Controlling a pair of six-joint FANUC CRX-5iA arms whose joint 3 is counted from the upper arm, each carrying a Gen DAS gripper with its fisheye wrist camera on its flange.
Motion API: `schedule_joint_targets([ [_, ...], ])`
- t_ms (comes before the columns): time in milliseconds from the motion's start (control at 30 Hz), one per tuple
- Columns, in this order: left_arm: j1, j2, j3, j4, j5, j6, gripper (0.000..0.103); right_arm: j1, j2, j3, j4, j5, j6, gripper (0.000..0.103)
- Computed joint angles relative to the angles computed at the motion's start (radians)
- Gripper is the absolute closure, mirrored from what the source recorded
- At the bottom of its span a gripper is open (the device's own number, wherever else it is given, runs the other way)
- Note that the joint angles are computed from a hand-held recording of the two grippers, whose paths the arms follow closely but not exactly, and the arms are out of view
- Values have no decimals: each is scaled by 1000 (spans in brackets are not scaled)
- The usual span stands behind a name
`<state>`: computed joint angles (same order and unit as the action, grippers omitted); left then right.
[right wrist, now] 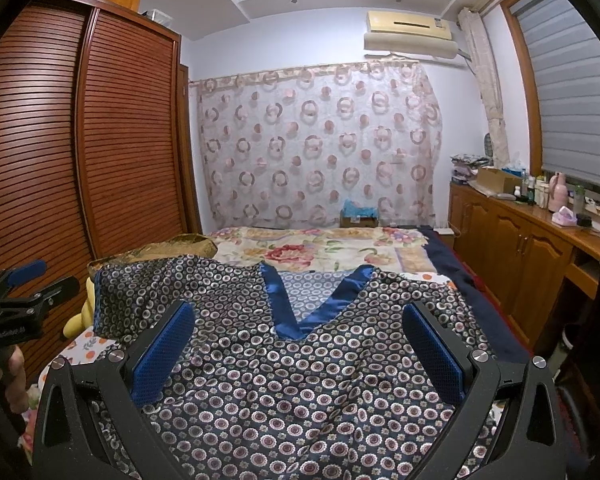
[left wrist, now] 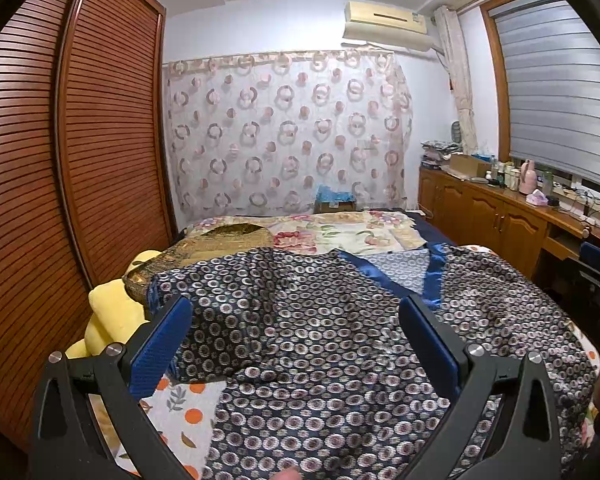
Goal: Fold small clothes
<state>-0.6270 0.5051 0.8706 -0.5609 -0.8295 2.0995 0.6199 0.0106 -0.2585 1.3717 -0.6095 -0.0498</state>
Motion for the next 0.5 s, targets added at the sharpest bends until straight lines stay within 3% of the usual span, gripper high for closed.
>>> schedule_joint_targets([
  [200, 36, -4, -37, -7, 27, 36, 0, -8, 22, 12, -2, 6, 39, 0],
  [333, 56, 8, -32, -10, -1, 17, 0, -1, 47, 35, -44, -18, 94, 0],
  [500, 124, 4, -65, 124, -9, -80, 0, -4, 60, 66, -160, 22, 184, 0],
])
